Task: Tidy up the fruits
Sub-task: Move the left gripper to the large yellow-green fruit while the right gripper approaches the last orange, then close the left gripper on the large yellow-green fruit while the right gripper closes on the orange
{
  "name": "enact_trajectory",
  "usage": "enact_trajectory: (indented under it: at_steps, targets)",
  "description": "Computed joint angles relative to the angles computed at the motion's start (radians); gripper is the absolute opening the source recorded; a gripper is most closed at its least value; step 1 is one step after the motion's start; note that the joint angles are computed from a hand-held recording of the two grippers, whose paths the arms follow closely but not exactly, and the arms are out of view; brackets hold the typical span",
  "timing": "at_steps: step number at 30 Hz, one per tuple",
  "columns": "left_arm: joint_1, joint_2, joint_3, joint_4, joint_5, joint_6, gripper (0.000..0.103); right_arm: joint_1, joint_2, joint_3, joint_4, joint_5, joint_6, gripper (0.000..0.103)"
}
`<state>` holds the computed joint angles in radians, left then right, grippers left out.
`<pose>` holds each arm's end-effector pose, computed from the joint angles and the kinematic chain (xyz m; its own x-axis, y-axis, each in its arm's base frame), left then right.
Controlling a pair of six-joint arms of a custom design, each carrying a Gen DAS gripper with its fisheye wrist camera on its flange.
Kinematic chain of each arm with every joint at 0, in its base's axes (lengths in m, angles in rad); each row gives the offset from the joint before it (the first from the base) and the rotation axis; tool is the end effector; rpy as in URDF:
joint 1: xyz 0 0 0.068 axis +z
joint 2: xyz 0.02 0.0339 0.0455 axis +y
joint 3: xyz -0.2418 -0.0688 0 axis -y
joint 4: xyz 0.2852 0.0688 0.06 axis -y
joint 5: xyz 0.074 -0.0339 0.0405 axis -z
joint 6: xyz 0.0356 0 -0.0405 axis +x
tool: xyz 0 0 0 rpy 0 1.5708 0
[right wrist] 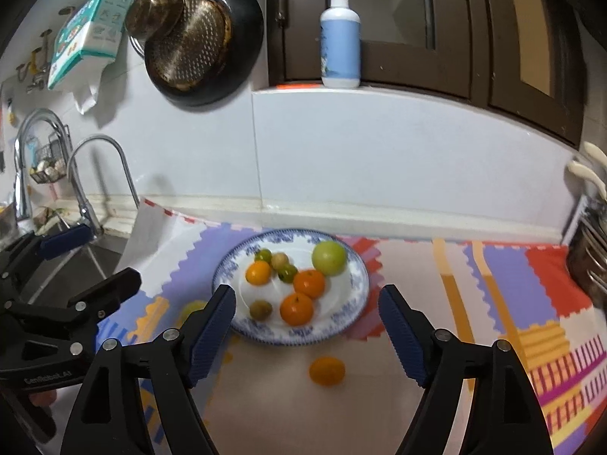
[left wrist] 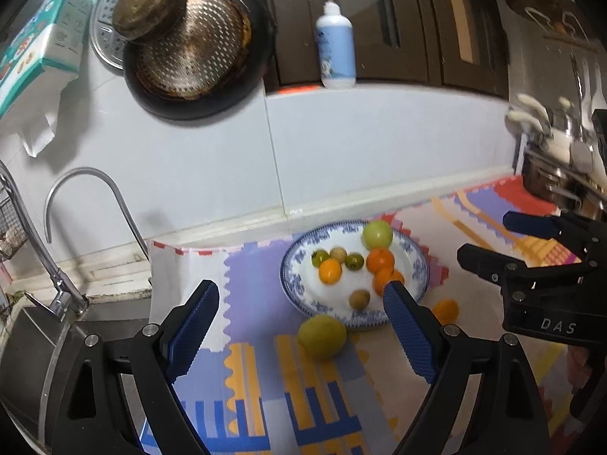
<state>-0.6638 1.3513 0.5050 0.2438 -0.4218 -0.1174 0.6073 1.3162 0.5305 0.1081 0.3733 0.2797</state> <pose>0.2366 -0.1666 0.1154 -0.4780 0.2382 -0.8454 0.2421 0.9610 0.1339 0.2428 0.1529 0.1210 -0.5771 -0.0880 -0.8119 -0.1443 0.9895 -0.0047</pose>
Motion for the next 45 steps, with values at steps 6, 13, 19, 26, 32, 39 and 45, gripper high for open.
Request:
enact_trajectory:
  at_steps: [6,13,19,26,32,39,45]
  targets:
    - [0.008,0.055,-0.003,0.008,0.032,-0.008,0.089,0.027,0.038,-0.034,0.003,0.069,0.058,0.080]
    - [0.027,0.189,0.036,0.040,0.078,0.040,0.089,0.000,0.134,-0.030,0.019,0.019,0.091,0.079]
    - [0.057,0.346,0.135,0.034,0.107,0.087,0.089,-0.043,0.272,0.022,0.044,-0.014,0.096,0.079]
    - [0.102,0.497,0.257,0.011,0.163,0.114,0.087,-0.101,0.433,0.105,0.054,-0.082,0.106,0.079]
    - [0.126,0.590,0.343,-0.011,0.201,0.114,0.075,-0.126,0.503,0.155,0.060,-0.108,0.090,0.070]
    - [0.134,0.632,0.386,-0.026,0.225,0.096,0.057,-0.146,0.552,0.187,0.058,-0.162,0.094,0.055]
    - [0.133,0.639,0.389,-0.018,0.232,0.079,0.052,-0.149,0.560,0.185,0.077,-0.189,0.080,0.040]
